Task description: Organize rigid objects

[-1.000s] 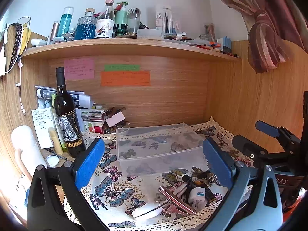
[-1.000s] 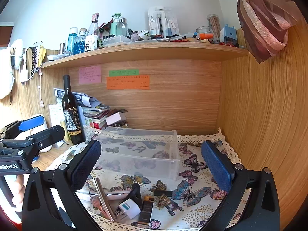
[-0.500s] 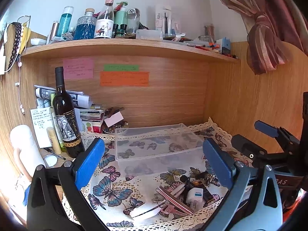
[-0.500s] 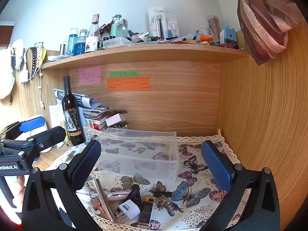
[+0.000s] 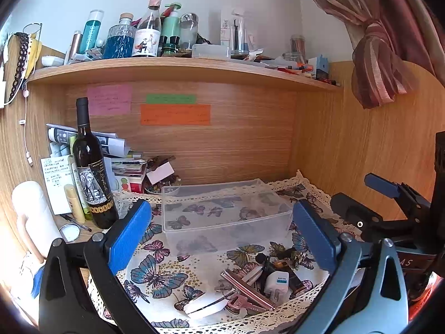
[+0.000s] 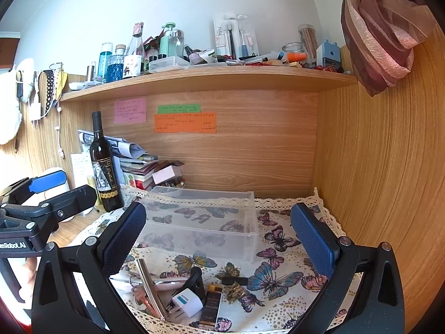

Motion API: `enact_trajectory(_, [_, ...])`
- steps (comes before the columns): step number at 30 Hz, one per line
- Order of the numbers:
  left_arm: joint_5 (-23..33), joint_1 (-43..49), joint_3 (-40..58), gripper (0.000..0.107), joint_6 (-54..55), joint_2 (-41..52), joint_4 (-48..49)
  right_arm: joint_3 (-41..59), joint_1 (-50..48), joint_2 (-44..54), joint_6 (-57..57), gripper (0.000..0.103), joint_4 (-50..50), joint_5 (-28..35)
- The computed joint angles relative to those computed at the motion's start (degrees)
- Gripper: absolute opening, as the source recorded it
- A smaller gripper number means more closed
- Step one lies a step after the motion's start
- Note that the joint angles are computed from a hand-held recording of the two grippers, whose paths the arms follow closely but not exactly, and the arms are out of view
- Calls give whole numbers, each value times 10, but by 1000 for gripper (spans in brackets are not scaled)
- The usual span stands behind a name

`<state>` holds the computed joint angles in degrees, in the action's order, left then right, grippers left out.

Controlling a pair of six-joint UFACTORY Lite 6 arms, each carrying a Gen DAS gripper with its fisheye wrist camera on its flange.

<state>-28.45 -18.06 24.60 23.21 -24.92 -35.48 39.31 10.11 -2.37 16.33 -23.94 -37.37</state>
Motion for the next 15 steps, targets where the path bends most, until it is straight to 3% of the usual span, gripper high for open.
enact_trajectory(15, [-2,-3,-6,103,2,-8,-3,-4,2,-5,-7,103,6,-1])
